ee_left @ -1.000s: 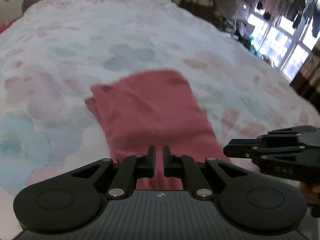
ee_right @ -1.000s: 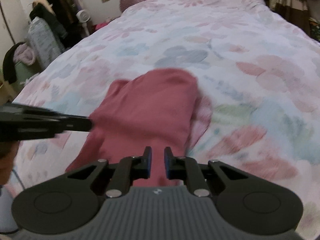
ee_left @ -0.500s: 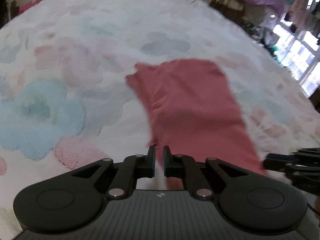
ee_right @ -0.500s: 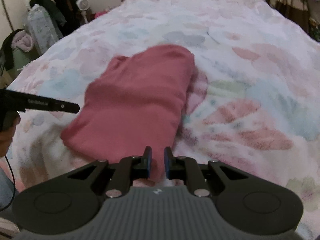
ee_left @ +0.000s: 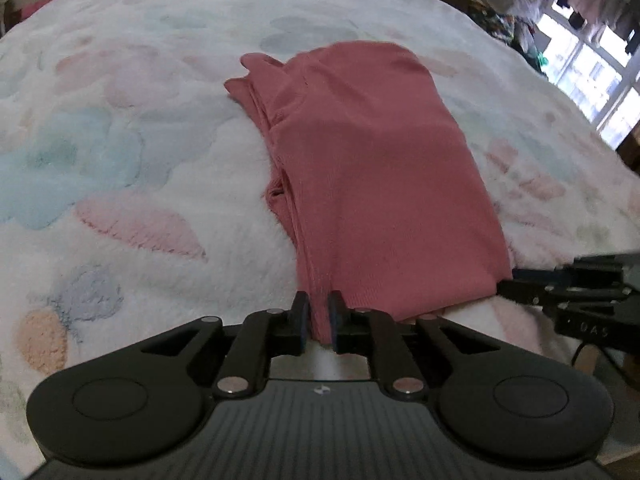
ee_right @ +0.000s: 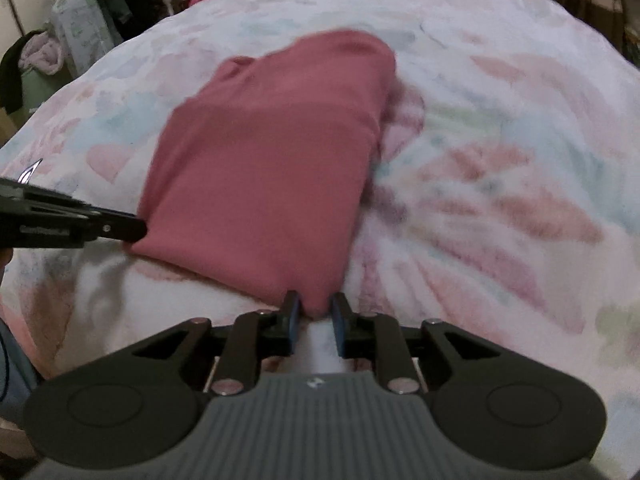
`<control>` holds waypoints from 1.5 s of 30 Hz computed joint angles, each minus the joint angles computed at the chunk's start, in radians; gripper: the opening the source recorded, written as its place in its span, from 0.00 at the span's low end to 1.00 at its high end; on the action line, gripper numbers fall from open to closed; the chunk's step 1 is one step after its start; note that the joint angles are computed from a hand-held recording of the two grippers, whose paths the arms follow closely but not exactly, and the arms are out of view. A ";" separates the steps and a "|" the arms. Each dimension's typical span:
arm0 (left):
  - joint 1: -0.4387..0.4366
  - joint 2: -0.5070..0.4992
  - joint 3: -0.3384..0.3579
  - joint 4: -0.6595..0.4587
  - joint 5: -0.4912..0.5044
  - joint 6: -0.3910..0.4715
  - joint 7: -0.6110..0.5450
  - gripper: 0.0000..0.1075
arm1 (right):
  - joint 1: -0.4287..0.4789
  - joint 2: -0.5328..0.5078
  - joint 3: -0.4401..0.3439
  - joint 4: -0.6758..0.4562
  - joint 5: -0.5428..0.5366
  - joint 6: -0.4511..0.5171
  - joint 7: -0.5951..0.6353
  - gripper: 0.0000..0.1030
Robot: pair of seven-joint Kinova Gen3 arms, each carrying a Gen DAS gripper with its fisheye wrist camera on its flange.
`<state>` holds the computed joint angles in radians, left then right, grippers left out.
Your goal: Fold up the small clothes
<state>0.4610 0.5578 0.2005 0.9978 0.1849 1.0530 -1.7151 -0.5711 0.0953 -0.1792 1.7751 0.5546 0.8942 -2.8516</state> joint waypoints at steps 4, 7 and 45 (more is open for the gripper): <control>-0.057 -0.037 0.086 -0.010 -0.029 -0.022 -0.004 0.11 | 0.002 -0.031 -0.005 -0.028 0.012 0.037 0.005 0.18; -0.107 -0.082 0.193 0.006 -0.139 -0.109 0.058 0.24 | 0.027 -0.055 -0.044 -0.098 0.046 0.114 0.028 0.35; 0.222 -0.362 0.009 0.321 -0.577 -0.087 0.591 0.88 | -0.426 0.096 -0.067 -0.349 0.254 0.693 -0.420 0.80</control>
